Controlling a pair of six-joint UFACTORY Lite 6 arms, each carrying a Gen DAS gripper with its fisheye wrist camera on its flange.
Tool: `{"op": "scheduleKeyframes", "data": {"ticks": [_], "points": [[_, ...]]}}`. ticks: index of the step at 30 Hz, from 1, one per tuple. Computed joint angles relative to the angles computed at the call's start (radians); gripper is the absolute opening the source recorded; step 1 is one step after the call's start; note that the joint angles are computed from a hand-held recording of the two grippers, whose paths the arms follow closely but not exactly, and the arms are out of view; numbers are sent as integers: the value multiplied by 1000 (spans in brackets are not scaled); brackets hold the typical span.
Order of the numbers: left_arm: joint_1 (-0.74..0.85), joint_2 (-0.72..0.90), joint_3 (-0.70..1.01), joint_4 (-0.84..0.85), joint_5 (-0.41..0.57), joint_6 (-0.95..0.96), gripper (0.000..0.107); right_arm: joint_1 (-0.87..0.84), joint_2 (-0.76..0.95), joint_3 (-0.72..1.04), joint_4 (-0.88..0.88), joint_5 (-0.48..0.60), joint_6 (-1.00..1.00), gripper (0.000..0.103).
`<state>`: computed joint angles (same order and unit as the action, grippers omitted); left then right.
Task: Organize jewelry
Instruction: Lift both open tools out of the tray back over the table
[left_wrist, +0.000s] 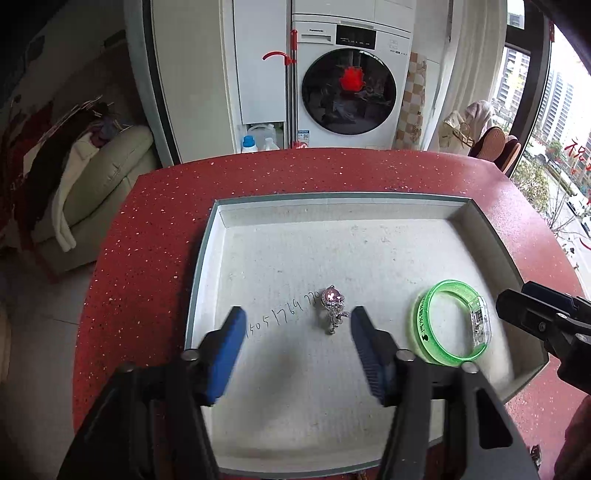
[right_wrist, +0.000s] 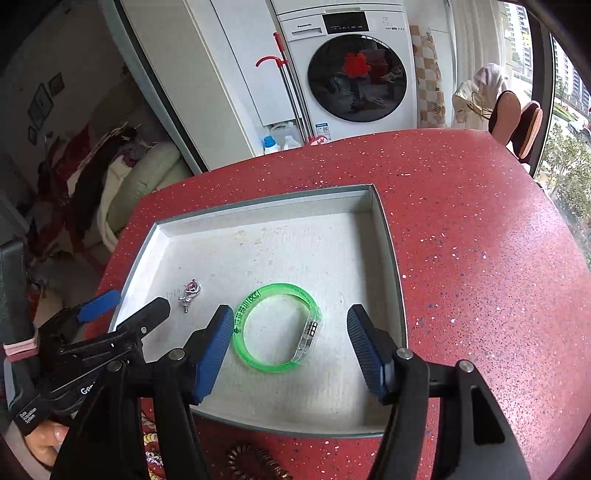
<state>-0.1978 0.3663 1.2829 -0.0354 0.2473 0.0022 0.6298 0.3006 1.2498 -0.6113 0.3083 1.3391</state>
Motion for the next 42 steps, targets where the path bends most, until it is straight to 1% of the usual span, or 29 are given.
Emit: {"op": "scheduleKeyframes", "data": {"ticks": [1, 2, 4, 6, 8, 10, 11, 13, 14, 15, 16, 18, 20, 22, 25, 28, 34, 42], "points": [[9, -52, -56, -23, -42, 12, 103, 15, -36, -31, -32, 1, 46, 70], [16, -91, -89, -76, -54, 66, 103, 32, -71, -61, -69, 5, 96, 71], [30, -157, -135, -193, -36, 195, 103, 70, -141, -123, -138, 15, 196, 76], [46, -260, -231, -332, -54, 343, 103, 121, -212, -194, -222, 32, 320, 82], [70, -367, -323, -484, -58, 511, 103, 182, -281, -266, -305, 57, 444, 82], [109, -461, -400, -652, -18, 693, 103, 249, -342, -337, -378, 83, 569, 83], [134, -502, -433, -708, 17, 756, 103, 285, -372, -372, -412, 99, 636, 83], [178, -577, -497, -759, 76, 812, 103, 359, -428, -436, -477, 146, 767, 84], [196, -611, -529, -772, 94, 828, 103, 399, -450, -460, -495, 183, 815, 84], [211, -646, -563, -771, 105, 833, 103, 445, -464, -476, -507, 230, 860, 90], [223, -676, -595, -761, 112, 830, 103, 485, -475, -491, -518, 269, 900, 102], [247, -729, -655, -766, 131, 848, 103, 572, -503, -528, -563, 356, 1015, 103], [265, -768, -704, -762, 143, 850, 103, 630, -521, -548, -548, 398, 1051, 103], [270, -799, -748, -753, 149, 856, 103, 654, -521, -551, -493, 400, 1018, 103], [243, -866, -821, -648, 110, 759, 103, 669, -509, -554, -402, 393, 952, 103], [250, -892, -861, -626, 96, 738, 103, 695, -510, -578, -349, 386, 940, 103], [297, -848, -866, -688, 102, 832, 103, 726, -534, -648, -311, 399, 1015, 103], [292, -765, -858, -680, 49, 826, 103, 701, -546, -680, -265, 414, 986, 103]]}}
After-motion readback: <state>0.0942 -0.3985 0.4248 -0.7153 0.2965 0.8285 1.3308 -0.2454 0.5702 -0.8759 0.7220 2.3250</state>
